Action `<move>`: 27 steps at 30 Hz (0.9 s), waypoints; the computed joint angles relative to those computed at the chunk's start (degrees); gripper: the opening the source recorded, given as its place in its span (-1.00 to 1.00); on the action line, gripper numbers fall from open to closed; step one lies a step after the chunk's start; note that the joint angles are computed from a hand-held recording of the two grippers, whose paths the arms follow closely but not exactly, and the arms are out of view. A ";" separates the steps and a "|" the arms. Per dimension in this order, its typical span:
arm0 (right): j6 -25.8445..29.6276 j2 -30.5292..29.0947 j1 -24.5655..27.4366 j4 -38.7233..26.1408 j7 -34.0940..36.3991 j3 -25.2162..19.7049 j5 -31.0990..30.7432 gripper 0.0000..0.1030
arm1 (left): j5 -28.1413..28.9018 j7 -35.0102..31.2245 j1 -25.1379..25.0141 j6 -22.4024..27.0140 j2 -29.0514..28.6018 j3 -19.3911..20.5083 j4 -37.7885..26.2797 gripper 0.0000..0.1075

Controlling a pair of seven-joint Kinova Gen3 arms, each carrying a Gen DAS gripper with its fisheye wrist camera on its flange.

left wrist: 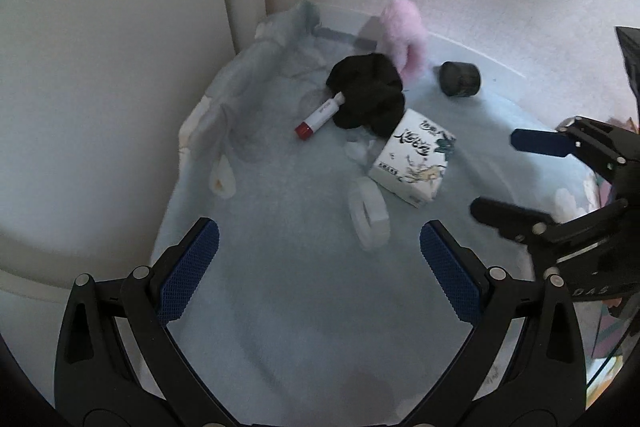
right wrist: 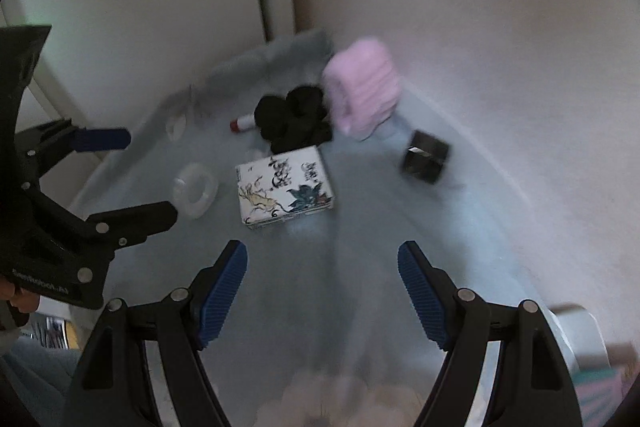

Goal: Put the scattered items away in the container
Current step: 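Return both open tools from the box to the items on the sheet, then grasp white tape roll with left tool while right tool grasps printed card box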

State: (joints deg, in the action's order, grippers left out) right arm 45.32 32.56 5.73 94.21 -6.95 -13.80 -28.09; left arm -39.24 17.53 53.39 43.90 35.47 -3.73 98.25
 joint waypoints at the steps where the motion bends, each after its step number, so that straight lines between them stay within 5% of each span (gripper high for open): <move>1: -0.01 0.69 -0.59 -0.33 0.00 0.14 0.58 0.44 | -0.20 0.45 0.02 -0.49 0.40 -0.21 0.08 0.87; 27: -1.26 5.39 -1.57 -0.27 4.47 -3.36 0.02 0.44 | -3.77 9.91 2.51 -12.51 -1.25 -5.68 7.75 0.38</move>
